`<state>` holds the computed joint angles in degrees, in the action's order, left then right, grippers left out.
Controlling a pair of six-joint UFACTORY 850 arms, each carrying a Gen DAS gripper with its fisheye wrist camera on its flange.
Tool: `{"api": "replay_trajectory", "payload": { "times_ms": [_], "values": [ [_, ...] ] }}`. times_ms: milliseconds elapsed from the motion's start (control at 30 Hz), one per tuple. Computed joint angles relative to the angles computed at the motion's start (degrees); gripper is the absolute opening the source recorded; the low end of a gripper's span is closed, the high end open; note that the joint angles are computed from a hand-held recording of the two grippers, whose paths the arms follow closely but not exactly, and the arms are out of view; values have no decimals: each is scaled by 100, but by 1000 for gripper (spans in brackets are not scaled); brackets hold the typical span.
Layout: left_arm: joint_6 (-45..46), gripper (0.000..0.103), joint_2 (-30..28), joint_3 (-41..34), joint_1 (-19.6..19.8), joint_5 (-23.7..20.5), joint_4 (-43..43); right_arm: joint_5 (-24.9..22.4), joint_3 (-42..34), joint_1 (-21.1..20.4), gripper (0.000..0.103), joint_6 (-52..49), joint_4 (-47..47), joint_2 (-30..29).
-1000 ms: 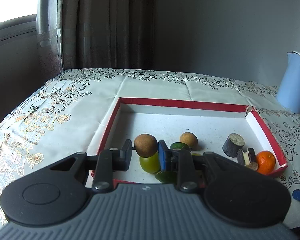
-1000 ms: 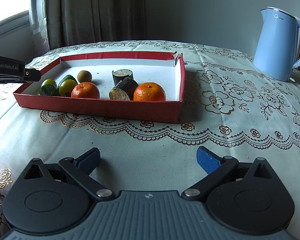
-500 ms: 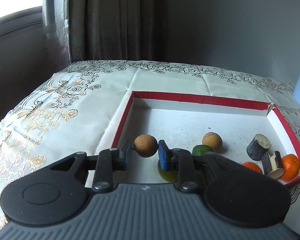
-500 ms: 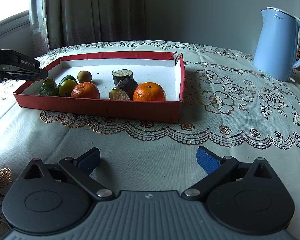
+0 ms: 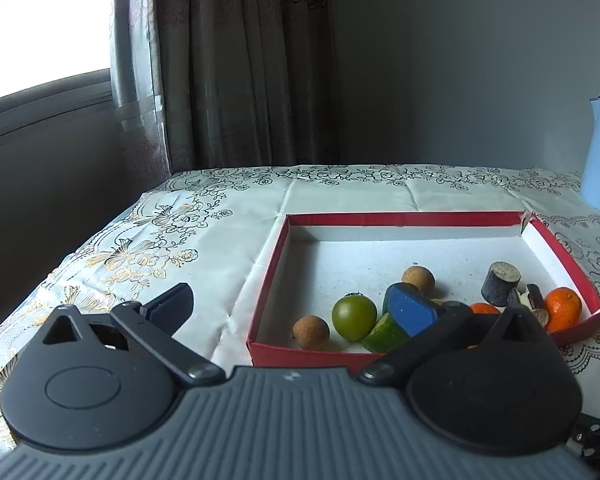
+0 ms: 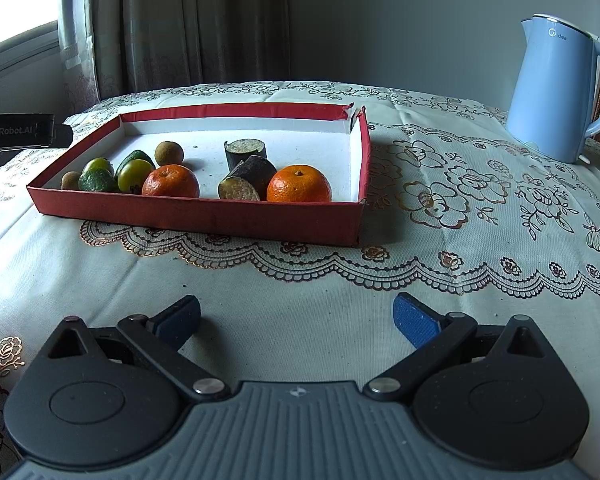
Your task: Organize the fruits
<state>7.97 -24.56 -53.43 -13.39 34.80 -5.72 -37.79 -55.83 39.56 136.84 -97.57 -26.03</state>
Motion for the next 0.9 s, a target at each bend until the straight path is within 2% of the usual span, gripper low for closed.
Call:
{"api": "replay_trajectory", "payload": {
  "times_ms": [167, 233, 467, 533, 600, 900],
  "values": [
    [-454, 103, 404, 476, 10, -125, 479, 4, 12, -1, 103, 42, -29, 9],
    [-334, 103, 566, 672, -47, -167, 319, -30, 40, 8, 103, 160, -106, 33],
    [703, 103, 817, 1071, -348, 24, -743, -829, 24, 418, 103, 565, -37, 17],
    [792, 103, 858, 1146, -376, 77, -843, -1228, -140, 603, 103, 290, 173, -101],
    [644, 103, 921, 1221, -338, 65, -710, -1424, -215, 718, 103, 209, 170, -158],
    [241, 103, 1008, 1368, -168, 83, -446, -1564, -330, 880, 103, 96, 146, -183]
  ]
}}
